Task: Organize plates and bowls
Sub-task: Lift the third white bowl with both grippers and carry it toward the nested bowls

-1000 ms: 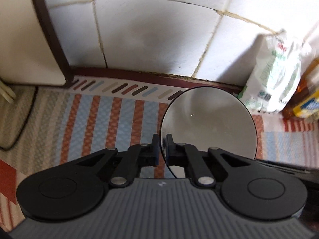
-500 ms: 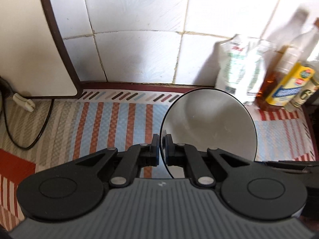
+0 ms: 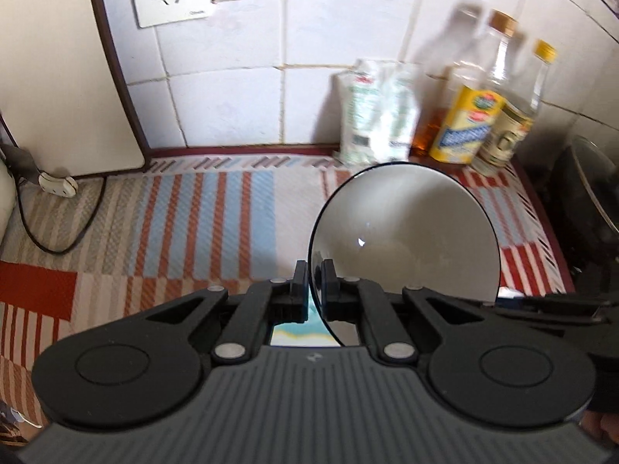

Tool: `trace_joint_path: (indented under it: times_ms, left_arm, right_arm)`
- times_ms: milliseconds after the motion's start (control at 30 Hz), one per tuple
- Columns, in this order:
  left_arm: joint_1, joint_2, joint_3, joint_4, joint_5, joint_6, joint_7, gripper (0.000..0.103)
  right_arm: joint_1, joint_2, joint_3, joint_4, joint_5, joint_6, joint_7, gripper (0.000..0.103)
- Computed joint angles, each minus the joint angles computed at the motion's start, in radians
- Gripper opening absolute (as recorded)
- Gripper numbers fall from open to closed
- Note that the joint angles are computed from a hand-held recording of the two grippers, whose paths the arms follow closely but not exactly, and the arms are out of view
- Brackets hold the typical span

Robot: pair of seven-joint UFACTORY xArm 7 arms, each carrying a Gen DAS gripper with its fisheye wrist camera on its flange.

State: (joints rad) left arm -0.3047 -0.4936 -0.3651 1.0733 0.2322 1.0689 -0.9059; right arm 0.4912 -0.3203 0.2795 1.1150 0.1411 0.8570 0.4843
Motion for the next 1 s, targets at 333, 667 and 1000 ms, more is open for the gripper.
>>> trace_joint_path:
  times_ms: [333,667,1000]
  left_arm:
    - [-0.073,0.043,-0.045,0.035,-0.047,-0.014,-0.010,0.005]
    - [-0.143,0.196,-0.046,0.130,-0.032,-0.067,-0.020,0.005]
    - [-0.198,0.278,0.004,0.149,-0.058,-0.086,0.008,0.005]
  right_arm:
    - [-0.029,-0.226,-0.009,-0.165,-0.007,0.057,0.070,0.020]
    - [-0.088,-0.365,-0.023,-0.272,-0.022,0.108,0.122,0.020]
    - [-0.108,-0.393,-0.029,-0.341,-0.035,0.083,0.093,0.020]
